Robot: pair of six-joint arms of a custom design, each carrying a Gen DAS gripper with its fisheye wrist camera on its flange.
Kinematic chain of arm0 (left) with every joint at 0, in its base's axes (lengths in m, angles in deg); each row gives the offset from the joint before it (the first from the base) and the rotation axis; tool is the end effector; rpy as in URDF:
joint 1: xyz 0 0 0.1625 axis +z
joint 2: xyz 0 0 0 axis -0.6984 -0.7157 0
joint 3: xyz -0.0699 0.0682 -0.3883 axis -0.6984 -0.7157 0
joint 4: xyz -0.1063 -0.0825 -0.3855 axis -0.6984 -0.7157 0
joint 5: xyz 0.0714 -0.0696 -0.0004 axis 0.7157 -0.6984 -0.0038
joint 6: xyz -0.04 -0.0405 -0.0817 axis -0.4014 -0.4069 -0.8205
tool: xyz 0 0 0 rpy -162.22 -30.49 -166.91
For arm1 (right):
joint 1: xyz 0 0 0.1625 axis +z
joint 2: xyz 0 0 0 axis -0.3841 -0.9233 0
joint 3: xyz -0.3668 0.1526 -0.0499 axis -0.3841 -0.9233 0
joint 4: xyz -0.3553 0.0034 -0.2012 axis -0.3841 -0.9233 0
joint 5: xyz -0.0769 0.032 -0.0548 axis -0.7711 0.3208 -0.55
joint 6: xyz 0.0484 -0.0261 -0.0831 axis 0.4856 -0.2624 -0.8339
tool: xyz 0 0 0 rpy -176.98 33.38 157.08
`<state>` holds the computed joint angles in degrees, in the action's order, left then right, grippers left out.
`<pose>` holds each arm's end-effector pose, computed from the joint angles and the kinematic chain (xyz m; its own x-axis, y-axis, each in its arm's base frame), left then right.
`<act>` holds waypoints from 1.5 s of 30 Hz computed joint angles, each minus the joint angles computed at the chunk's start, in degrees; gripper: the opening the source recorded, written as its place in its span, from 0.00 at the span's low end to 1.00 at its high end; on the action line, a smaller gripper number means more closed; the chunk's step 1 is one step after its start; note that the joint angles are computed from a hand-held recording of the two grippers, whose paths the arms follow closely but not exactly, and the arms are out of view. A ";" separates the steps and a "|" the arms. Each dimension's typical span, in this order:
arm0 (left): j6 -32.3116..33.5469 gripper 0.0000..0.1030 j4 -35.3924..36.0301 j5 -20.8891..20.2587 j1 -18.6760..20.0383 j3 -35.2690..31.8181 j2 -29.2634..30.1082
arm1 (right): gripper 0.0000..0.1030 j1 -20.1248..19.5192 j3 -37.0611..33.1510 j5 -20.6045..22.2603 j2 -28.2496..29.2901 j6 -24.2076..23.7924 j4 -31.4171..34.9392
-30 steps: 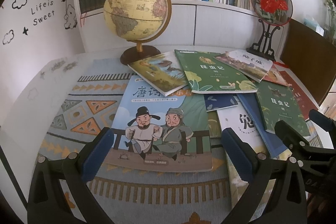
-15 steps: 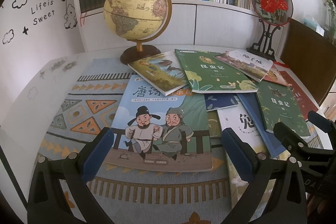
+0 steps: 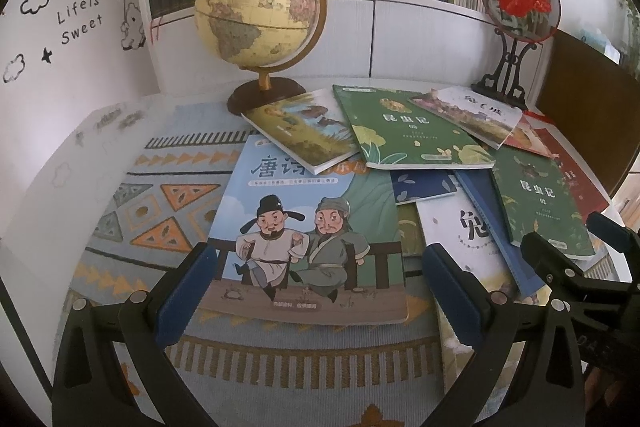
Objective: Organize books
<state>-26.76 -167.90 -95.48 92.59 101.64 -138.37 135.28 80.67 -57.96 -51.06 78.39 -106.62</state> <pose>-0.2084 -0.5481 0.2031 -0.6853 0.2038 -0.6991 0.6162 0.6739 -0.4076 0.2744 -0.5217 0.1298 -0.6803 0.1605 0.7152 -0.4211 0.7130 -0.5606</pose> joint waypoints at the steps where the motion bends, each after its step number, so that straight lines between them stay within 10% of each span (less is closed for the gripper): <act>1: -0.10 0.99 0.22 -0.12 0.08 -0.07 -0.03 | 1.00 -0.06 -0.10 0.01 0.02 -0.02 0.18; 13: -0.47 0.99 0.74 0.06 0.36 -0.43 0.30 | 1.00 0.00 -0.39 -0.12 0.67 -1.98 -1.02; 20: -0.17 0.99 2.00 -2.93 1.06 -0.59 0.83 | 1.00 -2.53 1.28 -2.60 -0.19 -15.92 -12.05; 28: -0.43 0.94 5.47 -9.99 1.55 -0.43 0.83 | 0.94 -8.46 8.34 5.84 -11.47 2.57 7.26; 45: 0.08 0.82 16.88 -18.47 1.38 -1.80 2.49 | 0.89 -8.29 14.33 14.49 -15.36 10.79 17.20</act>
